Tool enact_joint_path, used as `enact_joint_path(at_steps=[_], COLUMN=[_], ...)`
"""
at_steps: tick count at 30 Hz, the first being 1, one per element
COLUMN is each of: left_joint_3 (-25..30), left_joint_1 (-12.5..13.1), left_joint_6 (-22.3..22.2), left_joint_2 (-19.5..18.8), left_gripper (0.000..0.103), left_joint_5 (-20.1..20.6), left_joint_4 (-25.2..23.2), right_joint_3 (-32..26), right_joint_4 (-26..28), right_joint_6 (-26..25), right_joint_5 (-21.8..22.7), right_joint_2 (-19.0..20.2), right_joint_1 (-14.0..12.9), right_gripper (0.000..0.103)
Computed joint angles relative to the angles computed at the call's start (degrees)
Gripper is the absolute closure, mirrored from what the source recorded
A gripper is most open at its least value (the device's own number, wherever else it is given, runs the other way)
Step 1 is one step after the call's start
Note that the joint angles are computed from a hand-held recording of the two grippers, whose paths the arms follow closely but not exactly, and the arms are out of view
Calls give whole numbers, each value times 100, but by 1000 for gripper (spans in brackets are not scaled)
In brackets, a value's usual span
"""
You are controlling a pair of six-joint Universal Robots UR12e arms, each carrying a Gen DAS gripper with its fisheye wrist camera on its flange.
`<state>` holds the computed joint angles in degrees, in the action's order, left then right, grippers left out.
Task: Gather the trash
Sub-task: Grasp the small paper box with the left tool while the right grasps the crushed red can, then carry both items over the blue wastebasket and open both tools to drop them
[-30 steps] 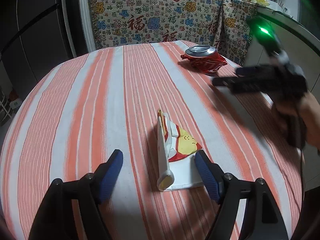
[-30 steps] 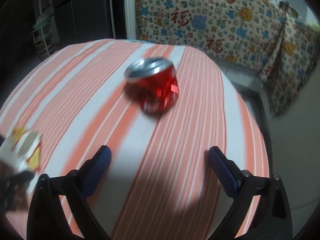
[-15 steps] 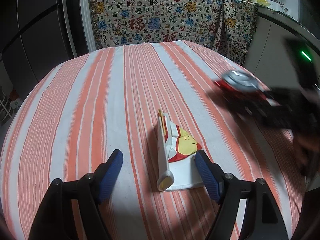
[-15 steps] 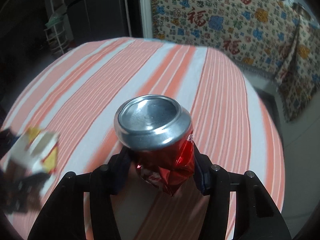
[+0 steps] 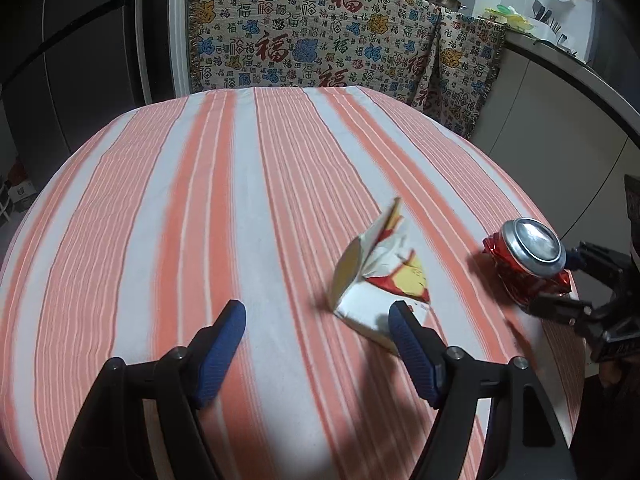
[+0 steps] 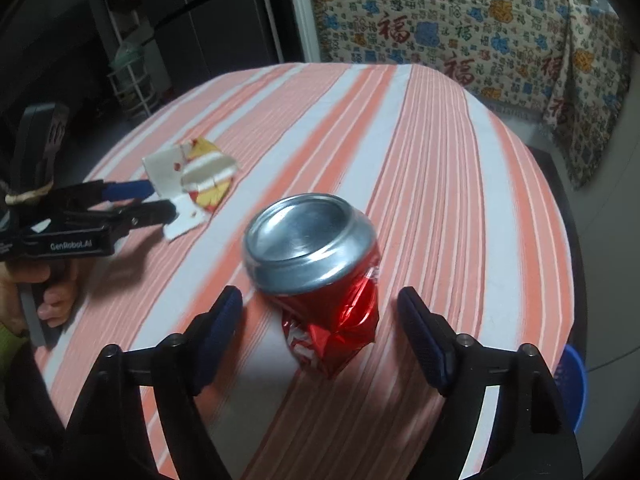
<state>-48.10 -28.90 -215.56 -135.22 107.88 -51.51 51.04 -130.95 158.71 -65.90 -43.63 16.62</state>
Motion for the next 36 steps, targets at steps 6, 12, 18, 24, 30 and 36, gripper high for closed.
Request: enact_joint_path(at_steps=[6, 12, 18, 24, 30, 36], left_joint_3=[358, 1036, 1096, 869, 1392, 2945], left_joint_1=[8, -34, -26, -61, -143, -278], left_joint_6=[277, 1176, 1110, 792, 773, 929], left_joint_2=[-151, -501, -548, -395, -618, -1405], left_gripper=[27, 34, 95, 97, 97, 97], left_joint_5=[-95, -113, -175, -186, -247, -620], left_joint_4=[-144, -432, -491, -144, -420, -1019], right_joint_3=[-189, -464, -364, -240, -27, 102], right_joint_4=[-3, 302, 263, 138, -124, -388], right_joint_6=[-325, -383, -57, 214, 538, 1012], right_joint_5=[115, 66, 295, 523, 675, 664], right_joint_2=[55, 185, 110, 8, -133, -265], right_joint_1=[56, 79, -12, -94, -179, -374], right_gripper=[20, 38, 39, 39, 39, 39])
